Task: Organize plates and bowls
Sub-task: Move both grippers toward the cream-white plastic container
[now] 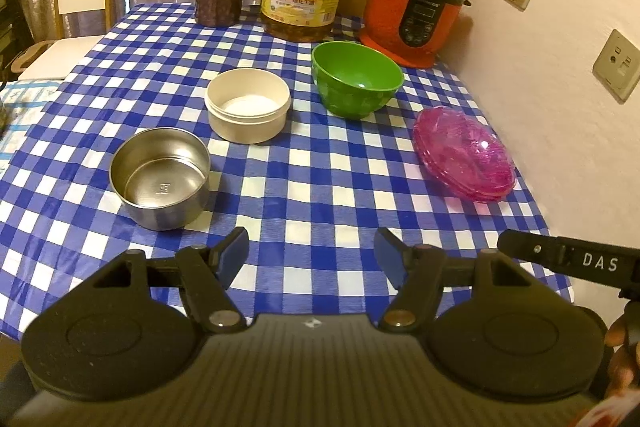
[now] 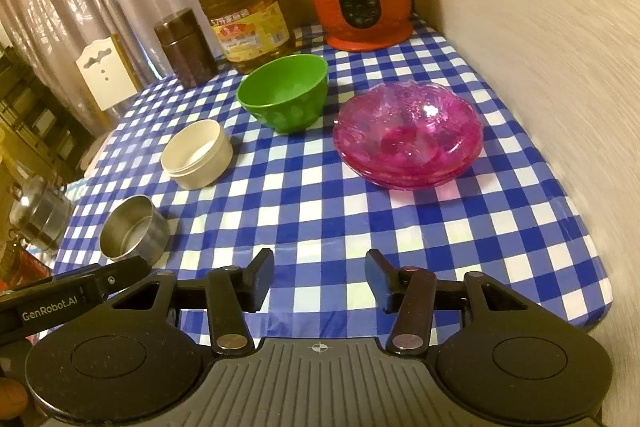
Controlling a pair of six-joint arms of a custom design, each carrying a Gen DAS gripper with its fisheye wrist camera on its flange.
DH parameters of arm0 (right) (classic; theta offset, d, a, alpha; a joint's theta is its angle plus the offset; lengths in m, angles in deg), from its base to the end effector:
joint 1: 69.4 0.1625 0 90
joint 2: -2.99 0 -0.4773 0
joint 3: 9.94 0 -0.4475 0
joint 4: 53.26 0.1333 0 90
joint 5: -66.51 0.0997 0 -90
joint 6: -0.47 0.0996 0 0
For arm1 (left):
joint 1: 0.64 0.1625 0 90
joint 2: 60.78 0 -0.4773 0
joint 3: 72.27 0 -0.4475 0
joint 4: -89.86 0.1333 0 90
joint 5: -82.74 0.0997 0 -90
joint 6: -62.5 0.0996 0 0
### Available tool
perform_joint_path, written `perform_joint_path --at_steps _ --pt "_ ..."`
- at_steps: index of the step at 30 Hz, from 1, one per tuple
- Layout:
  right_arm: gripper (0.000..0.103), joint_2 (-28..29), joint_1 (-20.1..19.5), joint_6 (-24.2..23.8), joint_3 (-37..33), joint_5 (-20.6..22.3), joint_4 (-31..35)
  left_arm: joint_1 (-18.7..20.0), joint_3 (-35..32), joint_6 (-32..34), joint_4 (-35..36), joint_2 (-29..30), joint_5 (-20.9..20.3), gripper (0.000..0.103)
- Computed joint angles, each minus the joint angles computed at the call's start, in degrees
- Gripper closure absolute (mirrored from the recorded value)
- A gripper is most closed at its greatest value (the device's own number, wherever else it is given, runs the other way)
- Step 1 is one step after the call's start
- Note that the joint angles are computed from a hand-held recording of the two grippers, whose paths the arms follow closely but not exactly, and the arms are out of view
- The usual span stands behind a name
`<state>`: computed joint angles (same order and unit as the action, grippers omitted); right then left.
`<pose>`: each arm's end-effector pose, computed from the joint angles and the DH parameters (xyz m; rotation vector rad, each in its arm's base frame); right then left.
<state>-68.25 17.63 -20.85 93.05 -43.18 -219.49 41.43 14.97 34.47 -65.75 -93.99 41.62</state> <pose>0.0648 -0.6751 0.3819 0.2239 -2.5011 0.9099 -0.4342 -0.6726 0.0176 0.3113 2.4262 -0.8787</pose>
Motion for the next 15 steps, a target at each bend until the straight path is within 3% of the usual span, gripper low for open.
perform_joint_path --at_steps 15 --pt "0.048 1.78 0.79 -0.46 -1.40 -0.25 1.42 0.72 0.81 0.43 -1.07 -0.97 0.59 0.037"
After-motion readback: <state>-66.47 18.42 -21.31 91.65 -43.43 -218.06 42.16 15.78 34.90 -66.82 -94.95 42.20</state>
